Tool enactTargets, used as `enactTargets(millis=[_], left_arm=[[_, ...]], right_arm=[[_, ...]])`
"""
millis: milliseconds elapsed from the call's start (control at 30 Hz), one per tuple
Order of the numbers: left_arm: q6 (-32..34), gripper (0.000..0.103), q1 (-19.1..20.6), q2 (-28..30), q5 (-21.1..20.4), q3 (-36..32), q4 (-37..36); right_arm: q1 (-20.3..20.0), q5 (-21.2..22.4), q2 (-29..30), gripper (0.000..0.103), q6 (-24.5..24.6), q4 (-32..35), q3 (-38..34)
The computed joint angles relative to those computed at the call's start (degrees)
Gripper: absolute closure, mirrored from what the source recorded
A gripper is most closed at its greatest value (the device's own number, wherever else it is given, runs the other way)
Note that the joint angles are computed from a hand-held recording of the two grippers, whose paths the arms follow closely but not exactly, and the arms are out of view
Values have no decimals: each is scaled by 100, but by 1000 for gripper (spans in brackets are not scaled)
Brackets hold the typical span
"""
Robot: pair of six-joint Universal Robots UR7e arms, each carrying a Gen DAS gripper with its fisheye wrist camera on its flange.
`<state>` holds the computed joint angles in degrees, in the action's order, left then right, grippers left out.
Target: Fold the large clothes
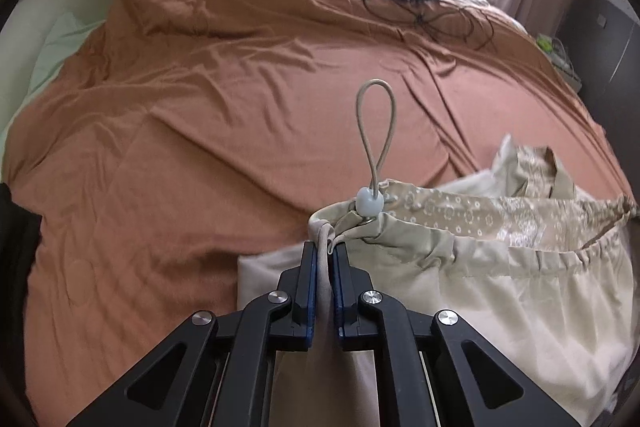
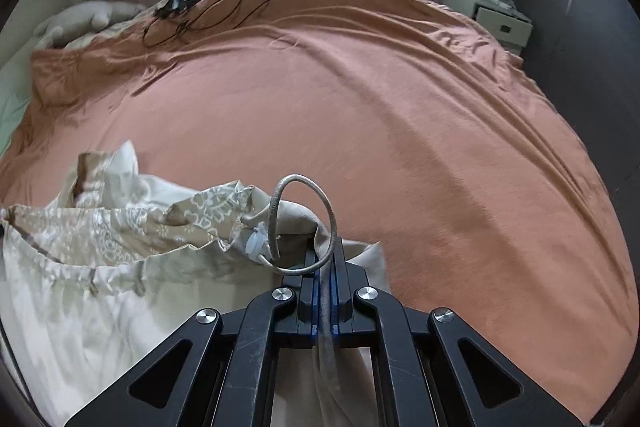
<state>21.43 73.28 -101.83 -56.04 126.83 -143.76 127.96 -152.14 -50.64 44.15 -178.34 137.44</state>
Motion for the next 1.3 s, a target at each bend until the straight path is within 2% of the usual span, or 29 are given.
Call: enactTargets(millis=[167,200,267,333,367,400,433,467,500,567,633,700,900,1033,1300], left_arm=[[-57,95,82,484,83,-103,-391],[-70,95,120,570,110,-127,-428],[-216,88,188,785,236,-234,-289],[-336,84,206,875,354,-281,-143],[-348,80,216,829,307,-283,-124],[-362,72,222,764,252,-278,-100],[-397,65,221,669,213,-279,-69],[-413,52,213,578,195,-253,-97],[-385,43,214,474,136,-236,-182],[-356,37,212,192,35,-187,-240],[-447,37,254,-51,-119,-220,-11],[-539,37,314,-277,-239,-252,236],[-512,37,497,-970,-290,-136,699],[-551,37,802,-1335,-535,-119,1022],[-453,37,1525,-1820,-1161,-80,1473]], right_arm=[[-258,-63,139,100,44,-99,-51],[-351,-46,135,95,187,120,-86],[-481,-43,78,77,541,628,-147],[-462,-138,-87,53,1172,1328,-175],[-415,-170,-150,48,1309,1385,-145],[-332,-211,-217,45,1414,1338,-89],[-240,-260,-280,45,1513,1342,-56],[-152,-295,-349,45,1636,1472,-56],[-46,-326,-419,45,1791,1708,-92],[166,-360,-464,44,1984,2071,-206],[395,-288,-412,44,2001,2212,-366],[559,-160,-275,44,1799,2014,-511],[902,169,268,45,1440,1844,-1090],[1002,608,783,45,1059,1487,-1502],[1031,1334,1671,45,619,1525,-2415]])
